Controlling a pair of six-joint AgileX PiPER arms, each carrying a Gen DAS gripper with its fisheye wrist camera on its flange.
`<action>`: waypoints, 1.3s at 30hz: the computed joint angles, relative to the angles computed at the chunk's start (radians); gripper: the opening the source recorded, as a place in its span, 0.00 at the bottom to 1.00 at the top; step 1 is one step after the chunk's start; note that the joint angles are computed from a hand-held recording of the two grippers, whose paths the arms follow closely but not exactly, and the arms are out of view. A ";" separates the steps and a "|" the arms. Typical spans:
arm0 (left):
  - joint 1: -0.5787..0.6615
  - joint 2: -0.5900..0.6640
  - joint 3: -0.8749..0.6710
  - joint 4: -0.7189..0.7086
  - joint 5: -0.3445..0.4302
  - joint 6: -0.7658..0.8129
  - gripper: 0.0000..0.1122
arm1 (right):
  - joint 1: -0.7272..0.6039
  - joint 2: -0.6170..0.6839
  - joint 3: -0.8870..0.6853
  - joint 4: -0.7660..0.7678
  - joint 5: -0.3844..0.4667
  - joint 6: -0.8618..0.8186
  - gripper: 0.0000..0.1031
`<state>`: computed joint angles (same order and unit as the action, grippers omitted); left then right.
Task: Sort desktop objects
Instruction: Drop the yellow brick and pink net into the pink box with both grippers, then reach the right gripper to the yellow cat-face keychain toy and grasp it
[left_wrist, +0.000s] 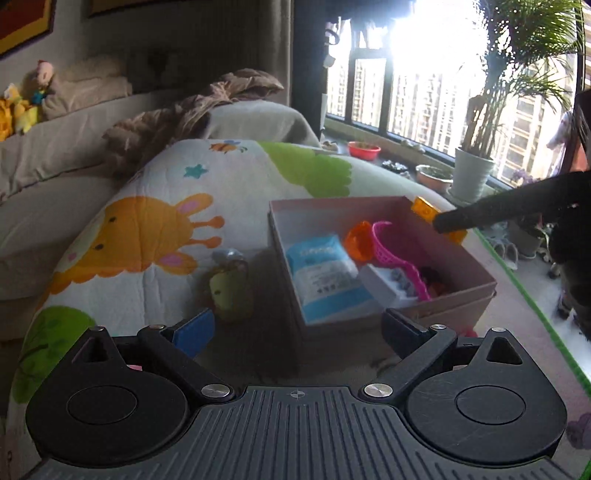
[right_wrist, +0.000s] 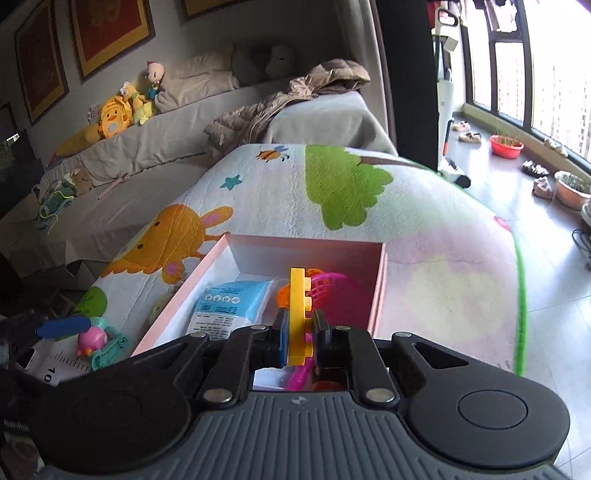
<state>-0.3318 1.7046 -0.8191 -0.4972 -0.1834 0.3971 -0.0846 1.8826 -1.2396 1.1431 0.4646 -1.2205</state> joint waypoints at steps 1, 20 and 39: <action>-0.002 -0.006 0.037 -0.052 -0.025 0.044 0.89 | 0.019 0.014 -0.013 -0.030 -0.016 0.032 0.12; 0.149 -0.001 0.341 -0.046 -0.317 -0.187 0.91 | 0.455 0.310 -0.648 -0.863 0.263 0.866 0.54; 0.225 -0.008 0.370 0.204 -0.327 -0.455 0.92 | 0.586 0.595 -1.005 -1.262 0.460 1.107 0.41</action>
